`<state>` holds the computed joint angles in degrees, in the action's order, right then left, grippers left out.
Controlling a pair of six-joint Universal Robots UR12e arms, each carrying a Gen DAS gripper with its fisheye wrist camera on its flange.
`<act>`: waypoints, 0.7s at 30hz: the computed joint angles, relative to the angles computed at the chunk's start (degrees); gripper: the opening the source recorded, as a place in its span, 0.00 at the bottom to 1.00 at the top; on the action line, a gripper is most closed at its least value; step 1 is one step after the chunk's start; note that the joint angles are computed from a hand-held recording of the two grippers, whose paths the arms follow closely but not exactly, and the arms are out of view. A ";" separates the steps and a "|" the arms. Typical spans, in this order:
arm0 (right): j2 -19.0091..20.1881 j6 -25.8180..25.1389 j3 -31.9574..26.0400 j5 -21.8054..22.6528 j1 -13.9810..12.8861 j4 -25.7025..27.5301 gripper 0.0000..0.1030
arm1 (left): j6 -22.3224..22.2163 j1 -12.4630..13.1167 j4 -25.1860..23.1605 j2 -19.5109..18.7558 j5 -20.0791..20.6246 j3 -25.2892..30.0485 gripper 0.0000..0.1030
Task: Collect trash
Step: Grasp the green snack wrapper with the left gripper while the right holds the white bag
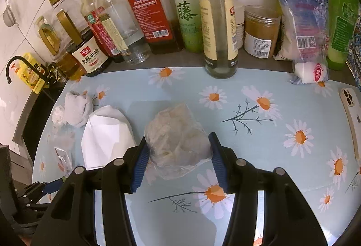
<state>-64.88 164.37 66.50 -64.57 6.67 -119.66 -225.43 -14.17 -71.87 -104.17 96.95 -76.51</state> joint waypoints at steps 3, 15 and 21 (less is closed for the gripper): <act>-0.13 -0.88 0.23 -0.04 0.11 0.29 0.50 | 0.68 -0.40 -2.09 -0.94 1.83 1.49 0.66; -0.24 -0.70 0.67 -0.66 -0.10 0.92 0.50 | 3.33 -0.78 -2.19 -1.94 2.77 2.06 0.59; -0.40 -0.74 0.86 -0.59 -0.07 1.10 0.50 | 4.07 -0.53 0.68 -1.25 1.39 0.78 0.53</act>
<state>-65.28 163.63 67.37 -65.16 6.60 -118.56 -221.36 -14.70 -71.19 -105.42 98.34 -75.73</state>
